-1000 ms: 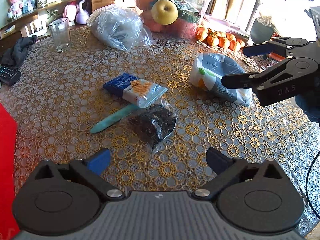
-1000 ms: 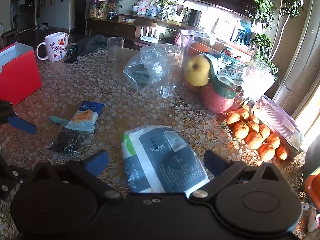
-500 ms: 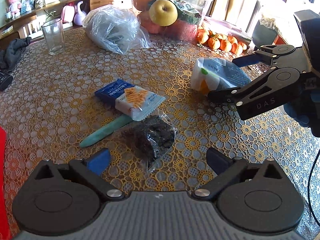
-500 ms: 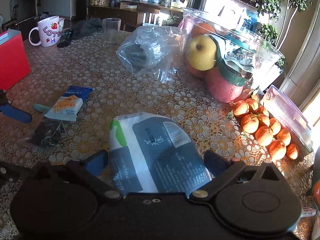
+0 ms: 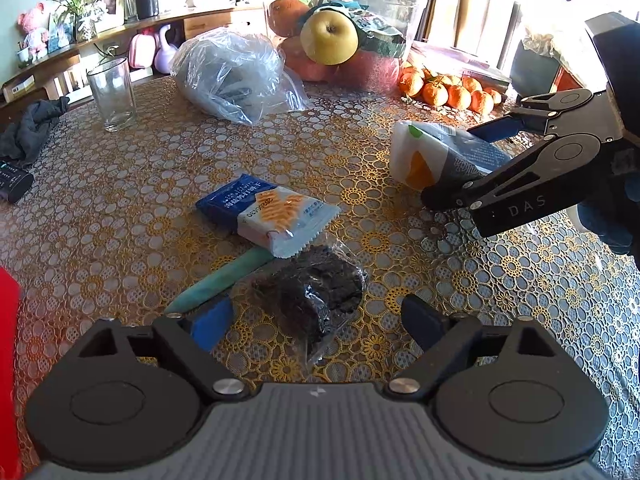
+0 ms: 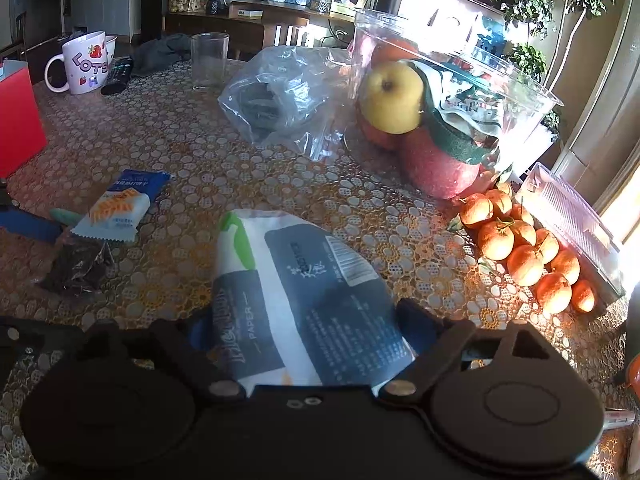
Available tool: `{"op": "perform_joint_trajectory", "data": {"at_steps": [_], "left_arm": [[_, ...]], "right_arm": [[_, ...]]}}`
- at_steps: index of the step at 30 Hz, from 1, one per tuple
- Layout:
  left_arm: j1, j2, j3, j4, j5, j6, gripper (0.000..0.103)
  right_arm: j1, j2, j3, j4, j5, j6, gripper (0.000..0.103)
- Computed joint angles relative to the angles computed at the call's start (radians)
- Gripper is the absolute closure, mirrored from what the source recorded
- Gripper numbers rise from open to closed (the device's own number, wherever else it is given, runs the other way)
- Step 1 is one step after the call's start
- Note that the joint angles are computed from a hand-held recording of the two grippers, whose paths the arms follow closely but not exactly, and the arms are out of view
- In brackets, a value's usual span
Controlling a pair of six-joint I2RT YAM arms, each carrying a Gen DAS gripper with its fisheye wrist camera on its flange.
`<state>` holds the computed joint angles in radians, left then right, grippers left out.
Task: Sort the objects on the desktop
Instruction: 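Close the left tool on the clear bag of black items while the right tool lifts the tissue pack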
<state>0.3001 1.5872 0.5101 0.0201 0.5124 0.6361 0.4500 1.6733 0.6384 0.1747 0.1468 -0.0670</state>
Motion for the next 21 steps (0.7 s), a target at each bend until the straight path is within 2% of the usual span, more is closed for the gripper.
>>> {"op": "perform_joint_trajectory", "data": {"at_steps": [6, 11, 21], "left_arm": [[0.008, -0.017, -0.020, 0.031, 0.001, 0.000, 0.040], [0.015, -0.027, -0.019, 0.016, 0.008, -0.001, 0.059], [0.043, -0.086, -0.033, -0.056, 0.036, 0.046, 0.070]], "right_arm": [[0.014, -0.024, -0.017, 0.000, 0.024, 0.013, 0.024], [0.040, -0.062, -0.033, -0.015, 0.041, 0.022, 0.032], [0.117, -0.174, -0.073, -0.124, 0.071, 0.063, 0.037]]}}
